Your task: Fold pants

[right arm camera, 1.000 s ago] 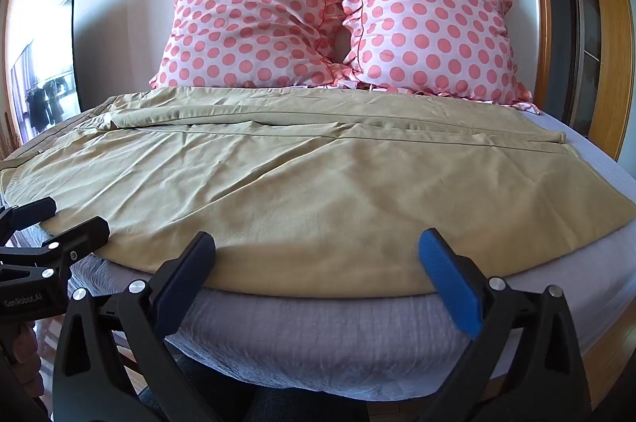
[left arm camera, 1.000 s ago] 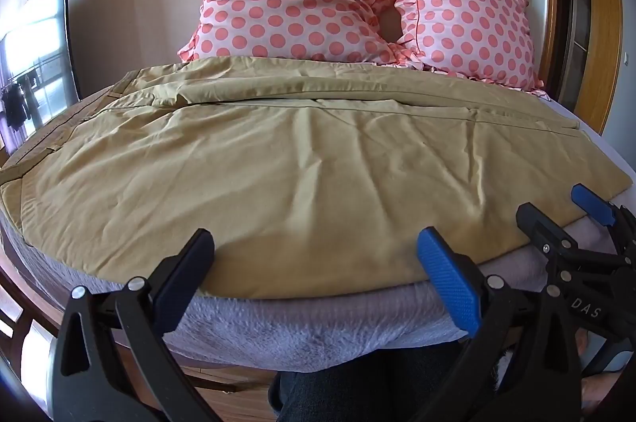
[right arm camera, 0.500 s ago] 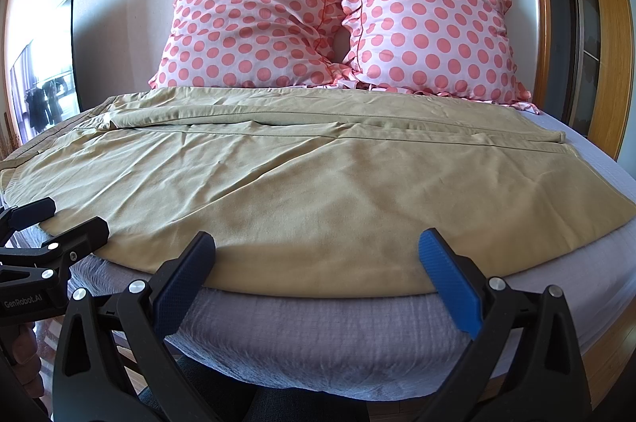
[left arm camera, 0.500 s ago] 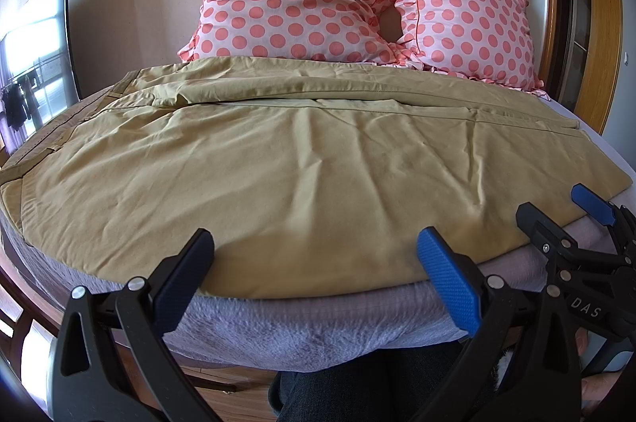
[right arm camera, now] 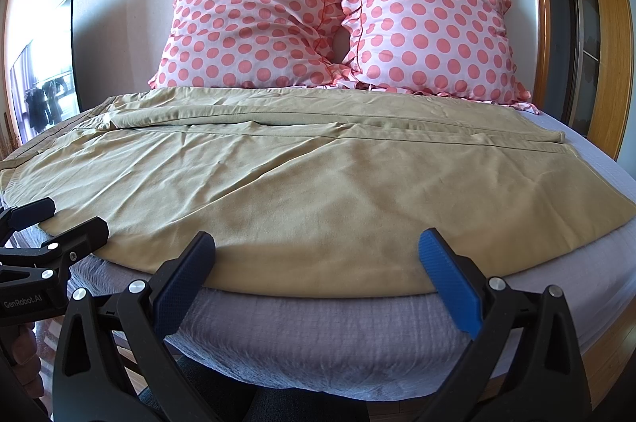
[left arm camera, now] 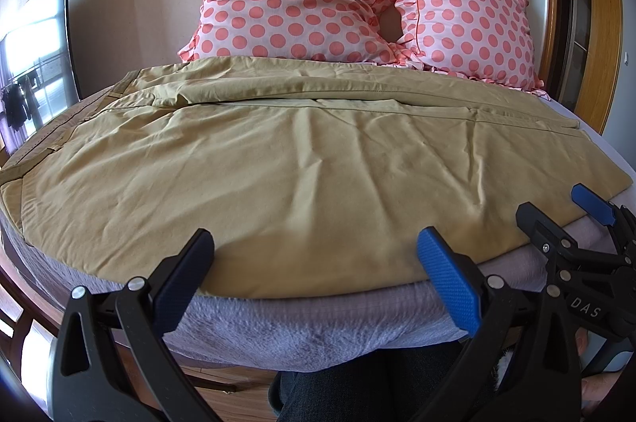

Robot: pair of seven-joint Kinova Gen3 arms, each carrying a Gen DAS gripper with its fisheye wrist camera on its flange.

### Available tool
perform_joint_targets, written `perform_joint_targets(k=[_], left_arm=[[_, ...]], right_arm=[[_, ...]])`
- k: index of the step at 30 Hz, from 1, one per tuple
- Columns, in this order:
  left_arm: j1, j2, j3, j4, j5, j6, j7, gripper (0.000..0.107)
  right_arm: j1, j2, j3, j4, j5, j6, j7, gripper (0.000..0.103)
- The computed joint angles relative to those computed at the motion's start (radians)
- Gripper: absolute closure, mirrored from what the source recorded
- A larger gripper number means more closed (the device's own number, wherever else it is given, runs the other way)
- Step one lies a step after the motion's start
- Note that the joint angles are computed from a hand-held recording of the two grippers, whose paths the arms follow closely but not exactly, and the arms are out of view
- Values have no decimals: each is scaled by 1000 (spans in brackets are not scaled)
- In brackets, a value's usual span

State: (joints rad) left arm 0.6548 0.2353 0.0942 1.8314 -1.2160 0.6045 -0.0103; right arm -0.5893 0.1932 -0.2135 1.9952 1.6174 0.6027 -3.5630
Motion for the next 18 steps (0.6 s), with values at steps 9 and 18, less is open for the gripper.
perform_joint_targets(k=[9, 18], left_arm=[[-1, 0, 1, -1, 2, 0, -2, 6], [-1, 0, 1, -1, 2, 0, -2, 6]], right_arm=[[1, 0, -1, 2, 3, 0, -3, 1], [2, 0, -2, 3, 5, -1, -5, 1]])
